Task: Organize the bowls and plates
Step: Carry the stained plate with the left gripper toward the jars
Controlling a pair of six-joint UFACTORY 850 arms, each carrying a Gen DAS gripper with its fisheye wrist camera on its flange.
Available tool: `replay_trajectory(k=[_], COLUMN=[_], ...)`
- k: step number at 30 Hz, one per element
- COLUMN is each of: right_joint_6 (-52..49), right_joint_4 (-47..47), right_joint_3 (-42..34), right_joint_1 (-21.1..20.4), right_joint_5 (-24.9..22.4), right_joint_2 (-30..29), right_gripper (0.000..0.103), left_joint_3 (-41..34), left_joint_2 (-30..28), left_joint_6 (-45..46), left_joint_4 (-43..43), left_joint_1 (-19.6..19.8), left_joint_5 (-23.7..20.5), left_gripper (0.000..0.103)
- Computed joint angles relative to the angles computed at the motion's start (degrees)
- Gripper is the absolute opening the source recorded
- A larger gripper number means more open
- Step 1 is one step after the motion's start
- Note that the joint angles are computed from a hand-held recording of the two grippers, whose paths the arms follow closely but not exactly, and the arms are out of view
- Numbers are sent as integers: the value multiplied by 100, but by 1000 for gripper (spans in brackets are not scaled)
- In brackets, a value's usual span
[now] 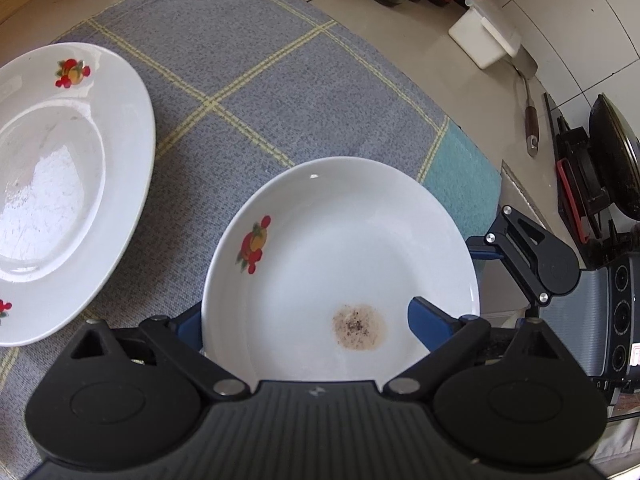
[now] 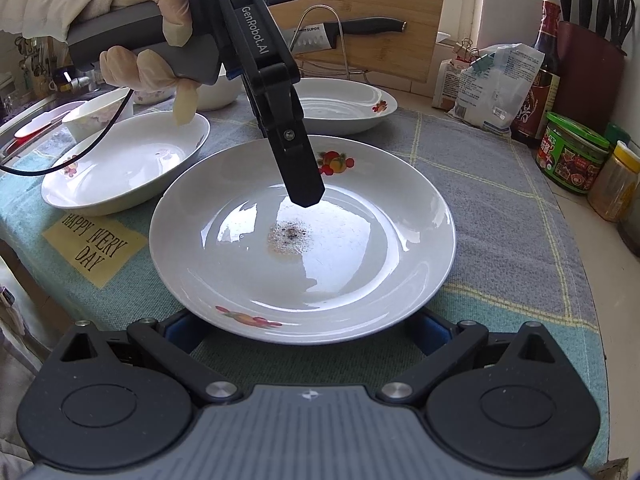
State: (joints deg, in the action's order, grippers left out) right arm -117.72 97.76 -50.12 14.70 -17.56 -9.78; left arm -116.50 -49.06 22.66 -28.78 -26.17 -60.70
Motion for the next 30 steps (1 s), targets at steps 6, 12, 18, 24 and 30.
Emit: replay_trajectory(k=[6,12,18,24,30], right_joint_6=[323,1068,1392,1372,1357], right_joint_4=[-413,-1163,-1537,-1706,-1847], right_joint_3=[-77,-194,-275,-347,-470], right_joint_1=[2,-29,-79,-194,-362], right_joint_5=[4,-40,-78,-131,-244], right_joint_2=[-24,-57,-54,-39,-87], right_gripper=[103,103,103,103,103], left_joint_3=[-85,-74,-170,-423,-930], left_joint_2=[-55,-36,-59,-152,-412], left_joint_6=[-14,-53,-145,-264,-456], left_joint_4=[21,44,63,114,178], left_joint_1=[-11,-23,-45,-97,-144], left_joint_5=[-66,-41,-13,5,-79], left_gripper=[98,97,96,96,96])
